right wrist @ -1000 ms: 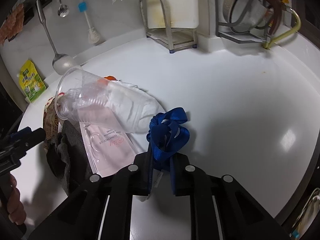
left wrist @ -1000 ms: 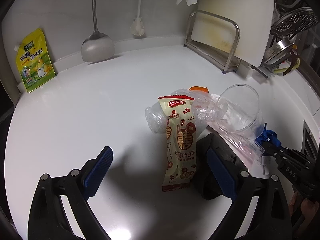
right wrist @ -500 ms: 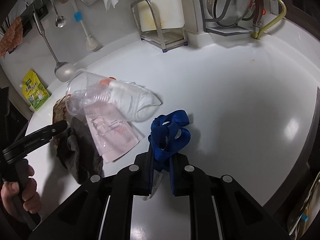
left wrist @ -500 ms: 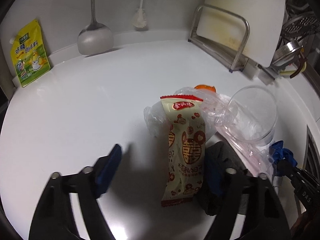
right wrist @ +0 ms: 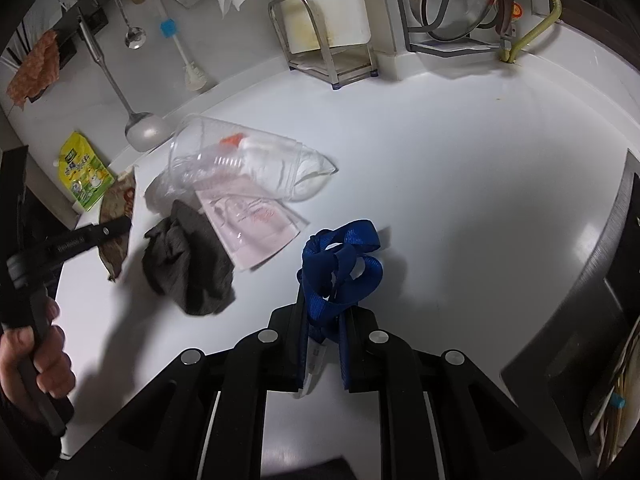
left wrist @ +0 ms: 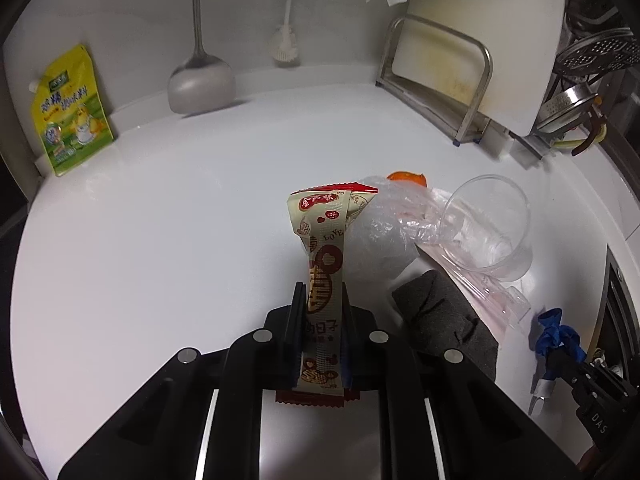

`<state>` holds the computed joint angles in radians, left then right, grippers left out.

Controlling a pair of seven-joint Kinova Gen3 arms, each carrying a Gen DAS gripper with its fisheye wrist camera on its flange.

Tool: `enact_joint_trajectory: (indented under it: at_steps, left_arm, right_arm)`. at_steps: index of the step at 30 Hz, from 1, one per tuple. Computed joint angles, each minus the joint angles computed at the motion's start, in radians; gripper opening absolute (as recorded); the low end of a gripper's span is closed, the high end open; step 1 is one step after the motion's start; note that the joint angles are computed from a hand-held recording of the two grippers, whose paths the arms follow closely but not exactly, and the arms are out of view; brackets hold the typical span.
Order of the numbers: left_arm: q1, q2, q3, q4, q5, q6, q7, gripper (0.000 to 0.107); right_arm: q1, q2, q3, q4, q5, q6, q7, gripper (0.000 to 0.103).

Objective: Collect trash
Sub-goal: 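Grasp the snack wrapper with the left tool while the right tool grasps the blue strap, then carry the wrapper and blue strap over the grey mesh bin with both tools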

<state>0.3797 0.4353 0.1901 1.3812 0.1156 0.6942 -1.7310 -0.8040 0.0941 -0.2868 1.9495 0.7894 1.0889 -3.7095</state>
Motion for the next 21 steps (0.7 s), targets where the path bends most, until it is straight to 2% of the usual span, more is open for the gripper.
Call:
enact_joint_trajectory:
  at_steps: [12,21]
  left_arm:
    - [-0.067,-0.142,0.003,0.117,0.037,-0.017,-0.071,0.015]
    - [-0.113,-0.254,0.005,0.228,0.109,-0.015,-0.147,0.015]
  right_arm:
    - [-0.051,-0.007,-0.033,-0.071,-0.020,0.091,0.021,0.012]
    - [-0.104,-0.003,-0.055,-0.131,-0.015,0.178,0.034,0.012]
